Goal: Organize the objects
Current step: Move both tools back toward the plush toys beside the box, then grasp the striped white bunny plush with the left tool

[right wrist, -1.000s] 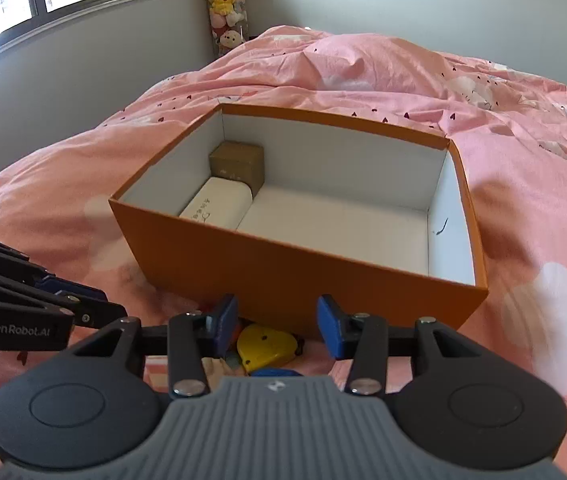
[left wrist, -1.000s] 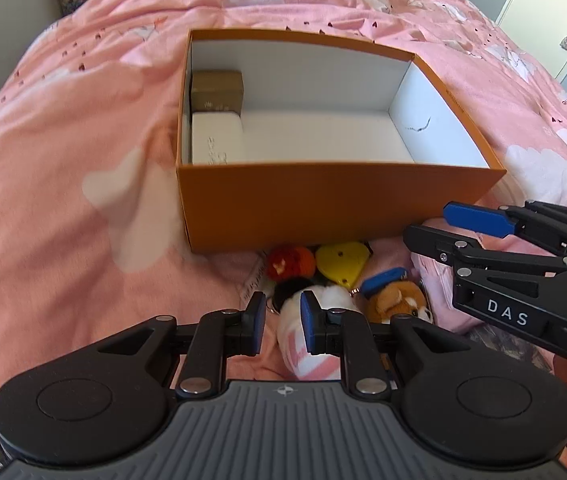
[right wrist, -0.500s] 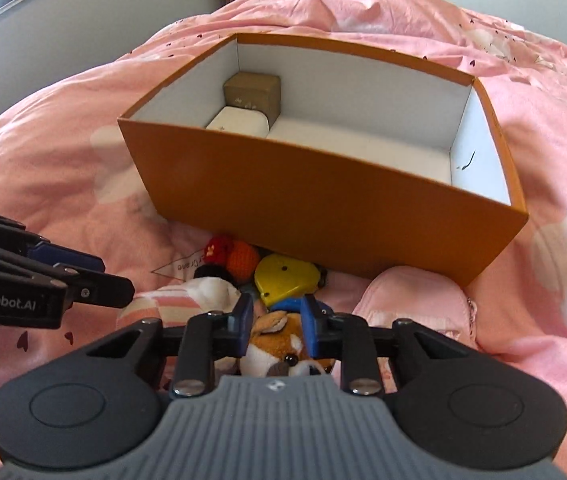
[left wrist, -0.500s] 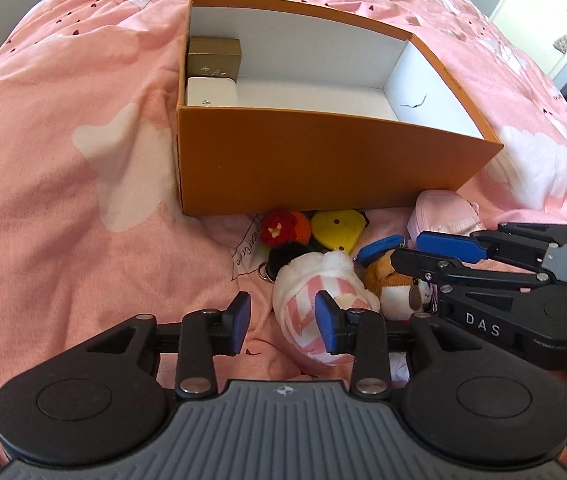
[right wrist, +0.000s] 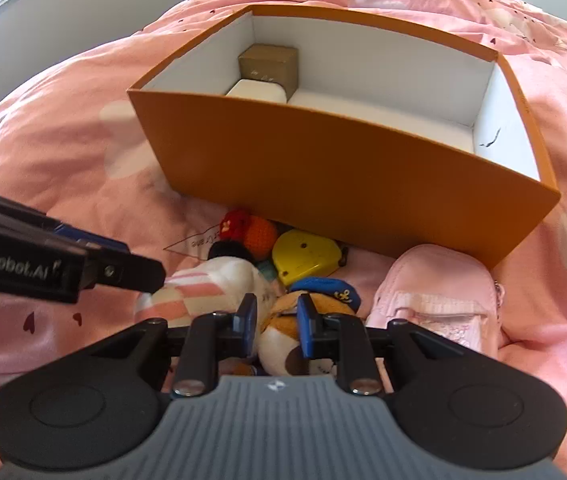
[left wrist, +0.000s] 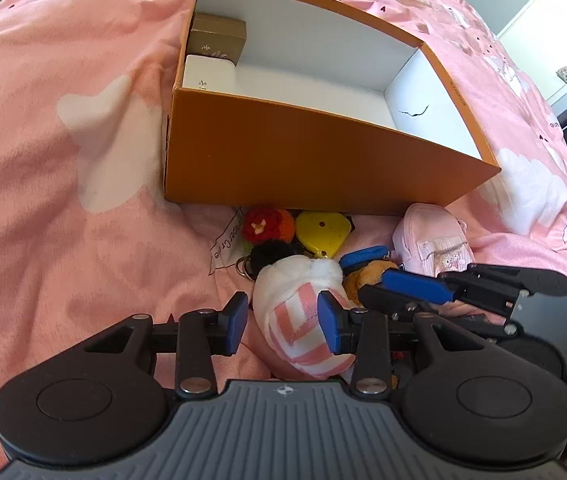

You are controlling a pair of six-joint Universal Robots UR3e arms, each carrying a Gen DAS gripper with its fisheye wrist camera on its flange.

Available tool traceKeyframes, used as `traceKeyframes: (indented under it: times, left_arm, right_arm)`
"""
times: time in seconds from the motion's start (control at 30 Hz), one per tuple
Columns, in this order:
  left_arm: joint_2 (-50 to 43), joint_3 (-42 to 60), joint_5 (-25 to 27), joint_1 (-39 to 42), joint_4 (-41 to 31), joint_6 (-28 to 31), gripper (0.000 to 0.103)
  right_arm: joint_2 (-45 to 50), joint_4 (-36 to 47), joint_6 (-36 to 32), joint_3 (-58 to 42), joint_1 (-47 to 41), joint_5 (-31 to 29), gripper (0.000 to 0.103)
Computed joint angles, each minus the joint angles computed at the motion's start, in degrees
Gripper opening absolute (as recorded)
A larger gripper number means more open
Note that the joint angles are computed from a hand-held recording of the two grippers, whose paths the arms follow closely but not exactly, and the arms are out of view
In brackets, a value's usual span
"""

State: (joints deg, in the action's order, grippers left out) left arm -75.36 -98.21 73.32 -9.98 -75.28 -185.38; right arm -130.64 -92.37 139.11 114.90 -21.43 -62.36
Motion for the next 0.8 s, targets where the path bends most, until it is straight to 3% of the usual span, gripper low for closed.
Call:
traceKeyframes:
  times: [0.13, 0.23, 0.43, 0.8]
  left_arm:
    - [-3.1, 1.9, 0.0, -0.8, -1.1, -1.2, 0.045]
    - [-4.8, 2.9, -1.1, -0.6, -3.8, -1.1, 0.037]
    - [-3.9, 2.2, -2.1, 0.7, -6.4, -0.8, 0.037]
    - [-10.7, 7.4, -4.8, 2.5, -11.5, 1.4, 0.048]
  right_arm:
    - [1.3, -1.2, 0.2, 0.1, 2.8, -1.2, 0.023]
    - [1.4, -2.7, 0.6, 0.6, 4.2, -2.2, 0.023]
    - [1.5, -2.9, 0.6, 0.7, 4.3, -2.4, 0.023]
    - [2.2, -3.9, 0.6, 0.9, 5.5, -3.3, 0.023]
